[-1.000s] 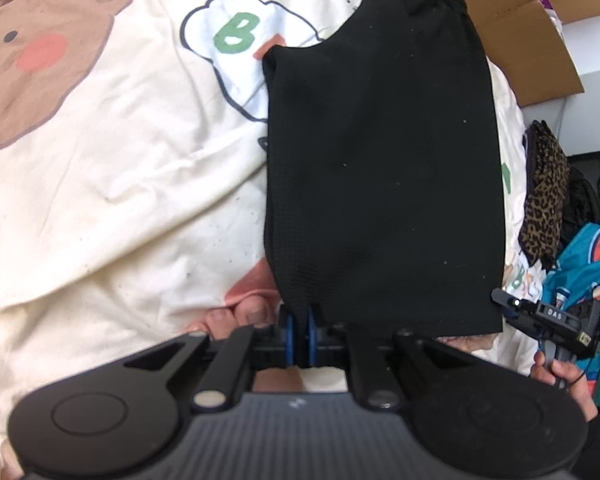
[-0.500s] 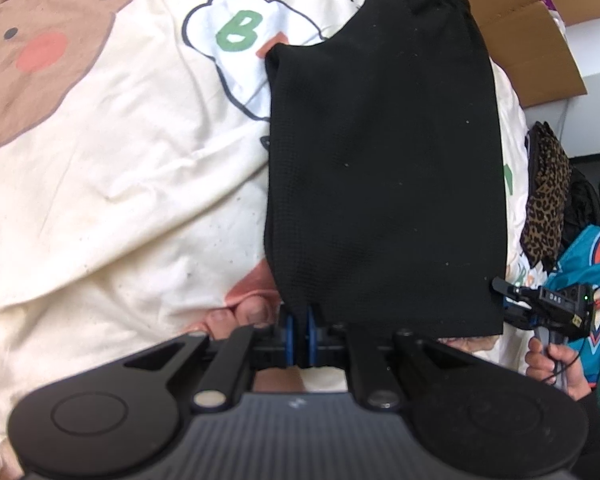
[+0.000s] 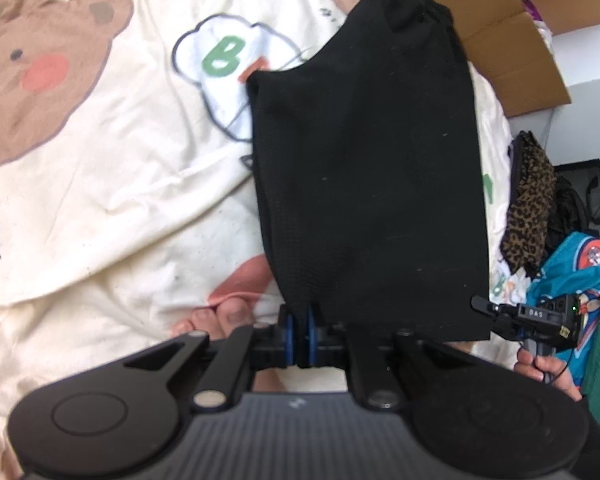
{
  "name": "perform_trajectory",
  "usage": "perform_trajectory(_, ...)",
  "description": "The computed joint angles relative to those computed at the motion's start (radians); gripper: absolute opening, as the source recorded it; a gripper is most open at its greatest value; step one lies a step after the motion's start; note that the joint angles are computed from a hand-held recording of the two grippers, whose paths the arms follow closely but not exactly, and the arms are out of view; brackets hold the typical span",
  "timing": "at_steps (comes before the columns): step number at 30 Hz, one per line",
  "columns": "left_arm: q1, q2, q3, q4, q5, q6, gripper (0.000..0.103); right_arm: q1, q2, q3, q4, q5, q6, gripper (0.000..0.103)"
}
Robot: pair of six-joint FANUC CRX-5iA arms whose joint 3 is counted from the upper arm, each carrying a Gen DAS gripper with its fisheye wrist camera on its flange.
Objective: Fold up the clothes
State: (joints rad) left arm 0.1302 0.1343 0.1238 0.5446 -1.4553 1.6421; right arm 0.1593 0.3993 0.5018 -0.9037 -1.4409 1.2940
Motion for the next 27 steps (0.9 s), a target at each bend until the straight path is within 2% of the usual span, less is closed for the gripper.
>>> perform_trajectory(10, 0.003, 0.015, 0.153, 0.016, -0.061, 0.043, 0.007, 0.006, -0.032, 0.118, 0.024, -0.027, -0.072, 0.002)
perform_trajectory(16, 0.022, -0.001, 0.198, 0.036, -0.090, 0.059, 0.007, -0.003, -0.051, 0.180, 0.028, -0.056, -0.094, 0.002)
perform_trajectory(22, 0.032, -0.034, 0.209, 0.066, -0.123, 0.064, 0.007, -0.011, -0.058, 0.256, 0.020, -0.119, -0.100, 0.003)
perform_trajectory(27, 0.041, -0.076, 0.181, 0.096, -0.112, 0.079, 0.007, -0.019, -0.107, 0.237, 0.012, -0.105, -0.114, 0.003)
